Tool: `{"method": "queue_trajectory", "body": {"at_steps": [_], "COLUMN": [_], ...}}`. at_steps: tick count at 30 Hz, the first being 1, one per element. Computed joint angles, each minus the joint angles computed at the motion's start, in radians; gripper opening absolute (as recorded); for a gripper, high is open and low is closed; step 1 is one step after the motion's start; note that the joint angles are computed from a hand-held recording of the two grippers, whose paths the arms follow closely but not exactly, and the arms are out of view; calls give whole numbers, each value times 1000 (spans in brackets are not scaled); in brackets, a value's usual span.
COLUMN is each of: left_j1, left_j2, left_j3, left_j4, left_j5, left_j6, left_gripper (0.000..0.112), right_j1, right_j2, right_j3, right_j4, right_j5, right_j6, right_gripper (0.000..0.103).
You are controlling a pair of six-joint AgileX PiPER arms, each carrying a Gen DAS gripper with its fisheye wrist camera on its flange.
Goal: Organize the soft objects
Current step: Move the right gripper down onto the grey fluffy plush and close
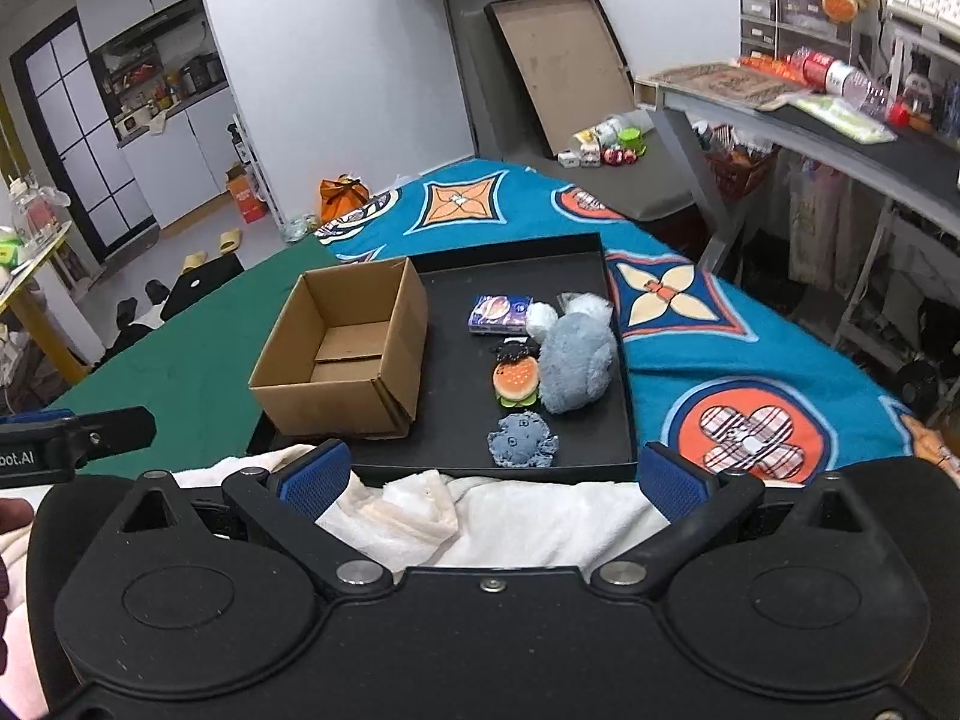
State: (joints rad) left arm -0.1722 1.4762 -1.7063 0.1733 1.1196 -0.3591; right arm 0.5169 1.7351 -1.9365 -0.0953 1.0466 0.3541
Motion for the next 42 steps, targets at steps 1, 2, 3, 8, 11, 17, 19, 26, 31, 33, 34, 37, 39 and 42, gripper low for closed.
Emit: {"method": "queue_trajectory", "body": {"at_steps": [1, 2, 3, 8, 11, 17, 19, 26, 31, 33, 34, 37, 39, 42], "left_j1": [2, 5, 9, 23, 26, 24, 21, 7, -2, -9, -12, -16, -19, -22], "left_j2": [10, 22, 33, 93, 133, 215, 244, 350, 433, 473, 492, 552, 597, 649], "left_j3": [-2, -6, -9, -21, -39, -94, -119, -200, -285, -328, -349, -412, -466, -530], "left_j4": [-3, -8, -15, -56, -83, -113, -122, -144, -164, -169, -172, -181, -189, -191], "left_j5": [-6, -11, -17, -47, -58, -66, -65, -53, -20, -6, 3, 32, 58, 79], "left_j6": [2, 3, 6, 15, 19, 22, 17, 0, 13, 17, 18, 18, 20, 16], "left_gripper": [102, 102, 102, 101, 101, 100, 99, 86, 82, 79, 78, 77, 77, 75], "right_j1": [-8, -16, -22, -64, -85, -127, -143, -198, -233, -246, -252, -268, -280, -297], "right_j2": [11, 19, 26, 52, 73, 127, 145, 212, 263, 287, 301, 337, 363, 403], "right_j3": [-5, -7, -6, 16, 17, -15, -22, -46, -77, -97, -109, -138, -164, -207], "right_j4": [13, 24, 32, 68, 88, 142, 163, 275, 327, 348, 358, 372, 386, 402], "right_j5": [-2, -5, -12, -56, -77, -93, -97, -81, -62, -53, -47, -34, -23, -8], "right_j6": [-6, -12, -19, -42, -63, -109, -122, -182, -203, -212, -216, -215, -214, -220], "right_gripper": [103, 103, 103, 103, 103, 98, 94, 78, 71, 66, 65, 64, 62, 58]}}
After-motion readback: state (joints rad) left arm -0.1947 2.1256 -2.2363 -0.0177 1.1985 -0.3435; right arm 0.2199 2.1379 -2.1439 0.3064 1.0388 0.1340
